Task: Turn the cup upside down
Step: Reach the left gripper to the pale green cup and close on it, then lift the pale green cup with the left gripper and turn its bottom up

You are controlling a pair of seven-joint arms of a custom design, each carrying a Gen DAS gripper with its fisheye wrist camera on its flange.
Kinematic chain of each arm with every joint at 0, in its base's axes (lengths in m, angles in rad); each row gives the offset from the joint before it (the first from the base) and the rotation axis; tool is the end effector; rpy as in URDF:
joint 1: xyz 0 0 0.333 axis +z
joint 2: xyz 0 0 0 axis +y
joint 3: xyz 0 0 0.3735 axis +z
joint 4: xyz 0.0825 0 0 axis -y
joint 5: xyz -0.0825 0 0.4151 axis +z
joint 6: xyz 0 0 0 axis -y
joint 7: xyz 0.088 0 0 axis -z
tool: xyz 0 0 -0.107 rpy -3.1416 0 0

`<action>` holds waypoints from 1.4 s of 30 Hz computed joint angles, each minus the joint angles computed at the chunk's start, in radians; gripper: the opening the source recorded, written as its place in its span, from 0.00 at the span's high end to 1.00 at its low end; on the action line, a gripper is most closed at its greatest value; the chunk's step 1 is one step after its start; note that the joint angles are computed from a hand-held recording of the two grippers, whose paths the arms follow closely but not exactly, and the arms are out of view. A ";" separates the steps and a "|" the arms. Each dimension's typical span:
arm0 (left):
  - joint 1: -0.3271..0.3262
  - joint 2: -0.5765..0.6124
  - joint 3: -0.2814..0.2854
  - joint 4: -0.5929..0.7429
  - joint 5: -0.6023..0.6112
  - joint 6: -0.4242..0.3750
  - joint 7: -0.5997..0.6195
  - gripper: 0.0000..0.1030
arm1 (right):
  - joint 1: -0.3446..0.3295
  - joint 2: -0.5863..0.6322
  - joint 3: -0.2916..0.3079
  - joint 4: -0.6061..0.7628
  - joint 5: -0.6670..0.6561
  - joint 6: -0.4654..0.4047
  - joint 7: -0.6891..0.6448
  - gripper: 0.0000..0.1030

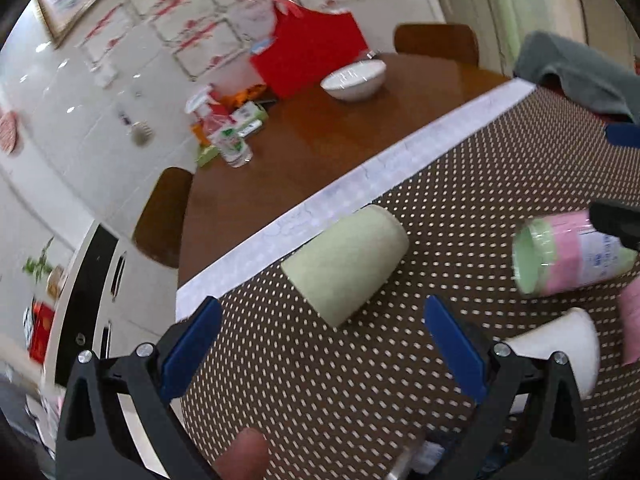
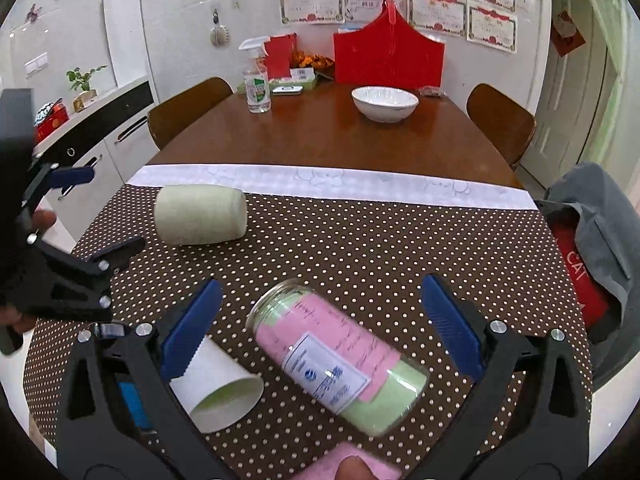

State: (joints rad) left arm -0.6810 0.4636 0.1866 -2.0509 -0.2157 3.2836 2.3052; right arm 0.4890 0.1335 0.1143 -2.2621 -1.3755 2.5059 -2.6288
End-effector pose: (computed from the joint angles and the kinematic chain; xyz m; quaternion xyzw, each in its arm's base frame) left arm 0.6091 -0.3184 0.3320 -0.2354 0.8944 -0.2282 0.3043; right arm 0.4647 0.3280 0.3433 -0.5229 0.7519 -0.3138 0.2506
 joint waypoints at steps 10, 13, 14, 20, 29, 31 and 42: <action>0.030 0.138 -0.009 0.239 0.225 -0.228 0.026 0.04 | -0.035 0.036 -0.035 0.012 -0.009 0.067 0.017 0.06; 0.028 0.169 -0.003 0.287 0.288 -0.259 0.016 0.04 | -0.043 0.037 -0.041 0.010 -0.017 0.078 0.020 0.06; 0.033 0.181 -0.007 0.307 0.308 -0.276 0.017 0.04 | -0.045 0.039 -0.042 0.011 -0.020 0.081 0.022 0.06; 0.074 0.254 -0.056 0.447 0.391 -0.444 0.004 0.04 | -0.056 0.045 -0.048 0.014 -0.033 0.098 0.031 0.06; 0.137 0.331 -0.125 0.569 0.455 -0.563 -0.115 0.13 | -0.059 0.056 -0.051 0.019 -0.050 0.106 0.047 0.06; 0.154 0.327 -0.143 0.560 0.470 -0.549 -0.143 0.14 | -0.056 0.056 -0.049 0.019 -0.050 0.104 0.050 0.06; 0.233 0.248 -0.208 0.435 0.453 -0.503 -0.249 0.22 | -0.037 0.034 -0.035 0.006 -0.042 0.078 0.072 0.06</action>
